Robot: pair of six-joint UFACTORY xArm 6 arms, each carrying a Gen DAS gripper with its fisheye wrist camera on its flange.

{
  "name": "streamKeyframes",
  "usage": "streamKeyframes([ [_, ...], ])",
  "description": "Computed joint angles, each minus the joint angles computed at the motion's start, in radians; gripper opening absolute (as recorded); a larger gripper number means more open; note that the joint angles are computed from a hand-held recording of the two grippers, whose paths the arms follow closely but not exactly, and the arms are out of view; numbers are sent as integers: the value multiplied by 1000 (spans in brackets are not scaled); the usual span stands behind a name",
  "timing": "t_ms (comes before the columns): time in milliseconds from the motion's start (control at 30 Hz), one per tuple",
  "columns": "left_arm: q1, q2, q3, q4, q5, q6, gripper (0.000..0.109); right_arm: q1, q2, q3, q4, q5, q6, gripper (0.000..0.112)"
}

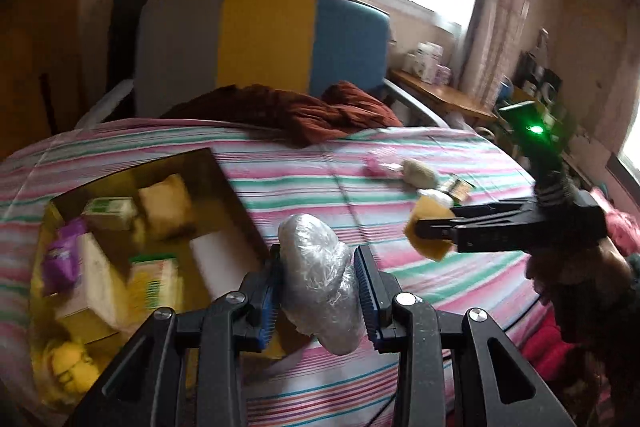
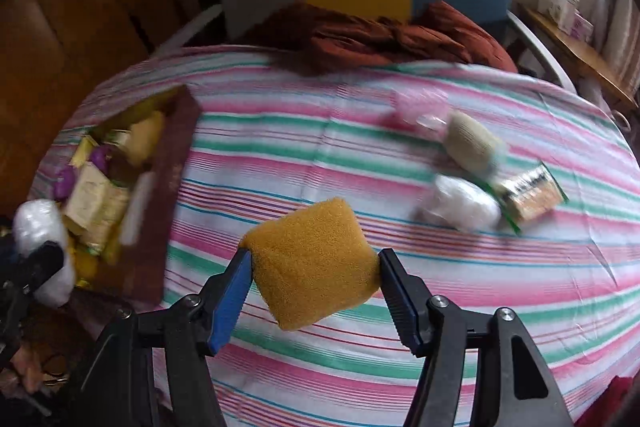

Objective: Organize objects
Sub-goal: 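Release the plastic bundle and yellow sponge into the gold tray with both tools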

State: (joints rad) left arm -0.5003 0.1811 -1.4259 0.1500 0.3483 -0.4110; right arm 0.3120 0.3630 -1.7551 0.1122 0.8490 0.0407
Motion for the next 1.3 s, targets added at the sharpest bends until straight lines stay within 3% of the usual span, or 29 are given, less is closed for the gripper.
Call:
streamKeyframes([
  [467,156,-159,236,149,17,-214,36,164,76,-126,243,-42,-133,64],
  [800,191,-180,283,137,8,-222,36,220,168,-247,240,10,-124,65],
  [900,195,-179,289,94,5,-198,41,227,181,-258,244,18,-124,68],
  [967,197,-177,290,53,7,-171,55,232,202,-281,234,39,-111,71],
  [1300,221,-211,309,161,15,-282,61,241,208,-253,227,57,-95,84],
])
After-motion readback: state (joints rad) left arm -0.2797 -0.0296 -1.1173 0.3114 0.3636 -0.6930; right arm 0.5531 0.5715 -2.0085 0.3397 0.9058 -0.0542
